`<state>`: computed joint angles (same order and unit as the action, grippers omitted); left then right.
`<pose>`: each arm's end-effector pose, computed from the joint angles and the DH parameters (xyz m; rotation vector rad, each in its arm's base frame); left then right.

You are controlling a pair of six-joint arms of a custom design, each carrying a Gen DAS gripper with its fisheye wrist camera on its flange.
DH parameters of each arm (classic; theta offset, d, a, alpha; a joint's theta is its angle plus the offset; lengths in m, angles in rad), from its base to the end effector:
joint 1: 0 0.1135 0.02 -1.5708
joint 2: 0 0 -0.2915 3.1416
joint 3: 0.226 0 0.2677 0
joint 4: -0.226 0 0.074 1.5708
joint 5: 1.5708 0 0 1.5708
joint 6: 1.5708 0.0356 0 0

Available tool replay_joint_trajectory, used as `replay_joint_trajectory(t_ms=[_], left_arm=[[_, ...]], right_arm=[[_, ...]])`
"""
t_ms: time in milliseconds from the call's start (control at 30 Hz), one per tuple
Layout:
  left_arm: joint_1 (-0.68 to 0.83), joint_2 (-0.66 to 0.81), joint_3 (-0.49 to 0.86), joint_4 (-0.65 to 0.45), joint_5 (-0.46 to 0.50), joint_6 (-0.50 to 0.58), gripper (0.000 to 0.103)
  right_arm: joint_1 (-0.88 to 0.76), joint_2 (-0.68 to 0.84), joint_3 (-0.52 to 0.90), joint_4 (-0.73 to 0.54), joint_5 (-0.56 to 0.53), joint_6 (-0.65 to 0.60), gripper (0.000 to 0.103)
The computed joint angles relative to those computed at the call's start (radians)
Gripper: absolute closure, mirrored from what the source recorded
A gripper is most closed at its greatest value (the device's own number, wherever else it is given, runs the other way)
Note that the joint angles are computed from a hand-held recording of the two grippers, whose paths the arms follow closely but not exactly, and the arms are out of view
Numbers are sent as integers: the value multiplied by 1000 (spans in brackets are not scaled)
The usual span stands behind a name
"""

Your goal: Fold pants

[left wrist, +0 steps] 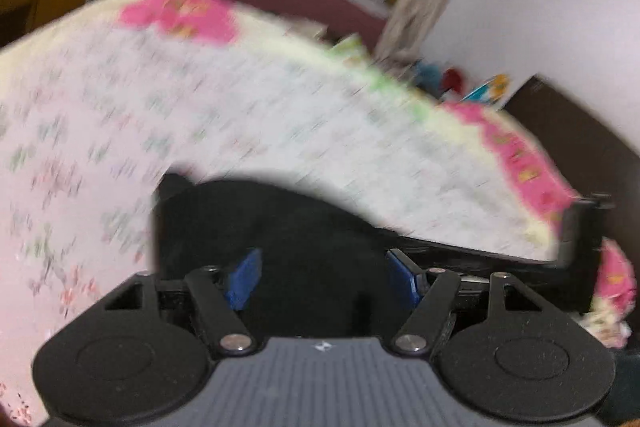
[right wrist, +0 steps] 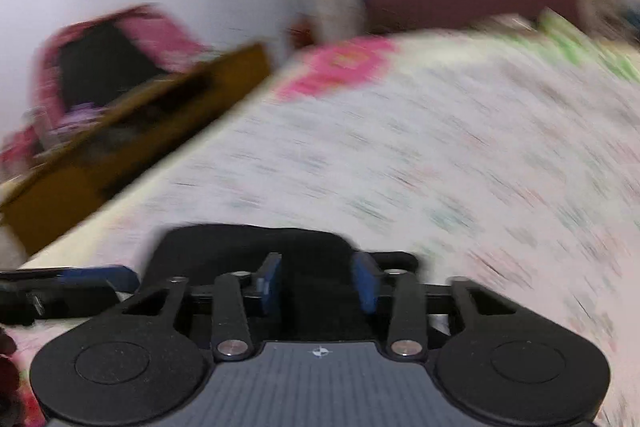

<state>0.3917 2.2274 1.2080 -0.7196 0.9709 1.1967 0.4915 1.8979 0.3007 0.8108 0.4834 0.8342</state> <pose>0.3532 0.1141 0.0608 0.8292 2.2159 -1.0161 0.2205 0.0993 0.0525 0.6070 2.1682 0.1349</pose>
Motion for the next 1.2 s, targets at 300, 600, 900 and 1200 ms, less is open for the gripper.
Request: replay_joint_trajectory(t_ms=[300,600,900,1200], left_arm=[[34,53,-33,59,-14,119,24],[7,17,-49,63,-51,91,18],[-20,13,-13,6,-110,103,13],[-28,43,11,-1,-105,113,12]], right_arm=[[-20,-323,105,-338,-98,-408,69],[-318,69,641,-640,-882,-513,72],[-349,402,986,-891,-1176,-504,72],[-447,415,852,-440,-1082,-158,103]])
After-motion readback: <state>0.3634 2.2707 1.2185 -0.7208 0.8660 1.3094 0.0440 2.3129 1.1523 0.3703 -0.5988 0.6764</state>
